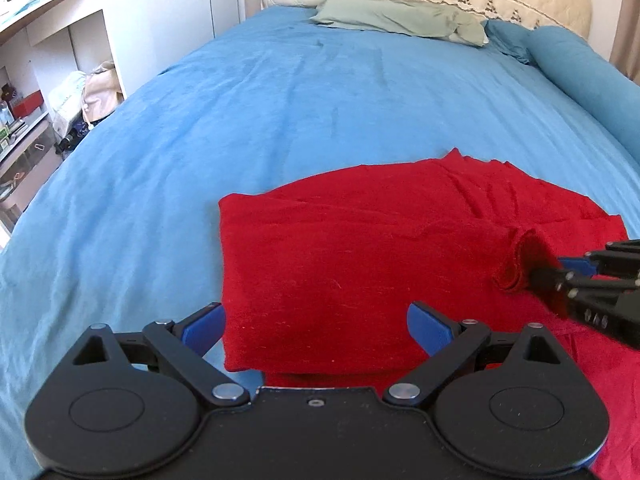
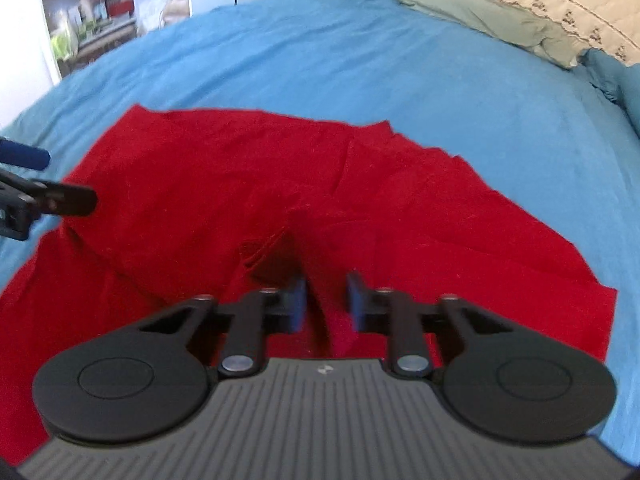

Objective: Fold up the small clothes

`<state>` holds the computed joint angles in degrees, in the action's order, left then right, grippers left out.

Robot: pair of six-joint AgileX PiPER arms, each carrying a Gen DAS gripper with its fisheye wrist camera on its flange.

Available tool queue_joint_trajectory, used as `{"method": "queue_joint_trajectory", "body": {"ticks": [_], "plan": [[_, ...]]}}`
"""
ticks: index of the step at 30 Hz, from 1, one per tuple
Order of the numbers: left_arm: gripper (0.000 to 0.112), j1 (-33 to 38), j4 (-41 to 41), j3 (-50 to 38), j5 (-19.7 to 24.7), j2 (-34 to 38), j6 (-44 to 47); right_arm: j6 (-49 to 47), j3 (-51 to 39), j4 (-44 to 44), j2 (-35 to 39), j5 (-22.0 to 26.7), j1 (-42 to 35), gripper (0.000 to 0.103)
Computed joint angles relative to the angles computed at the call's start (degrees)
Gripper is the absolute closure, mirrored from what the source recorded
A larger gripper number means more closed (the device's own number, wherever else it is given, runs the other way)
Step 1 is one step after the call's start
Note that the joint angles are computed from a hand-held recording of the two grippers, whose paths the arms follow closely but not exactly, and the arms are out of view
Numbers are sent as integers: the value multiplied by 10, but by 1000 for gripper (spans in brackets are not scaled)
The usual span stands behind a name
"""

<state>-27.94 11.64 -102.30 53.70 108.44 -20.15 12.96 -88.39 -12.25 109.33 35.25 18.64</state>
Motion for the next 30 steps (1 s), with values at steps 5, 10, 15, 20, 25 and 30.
{"method": "queue_joint_trajectory", "body": {"ticks": [5,10,15,20,25,30], "plan": [[13,3,-1,-6,2,3,-2,98,34,-15,-33,-41,-24,82],[13,4,0,-16,9,9,-8,242,129,-35,-112,-112,-80,83],[13,-1,4,-15,9,14,-8,375,208,-107,-160,-138,-128,83],[13,-6,12,-21,15,25,-13,336,257,-47,-170,-159,-169,83],[13,-5,11,-22,16,26,-14,422,282,-122,-196,-183,-164,83],[13,-5,14,-26,23,31,-17,415,281,-105,-175,-154,-166,82]]}}
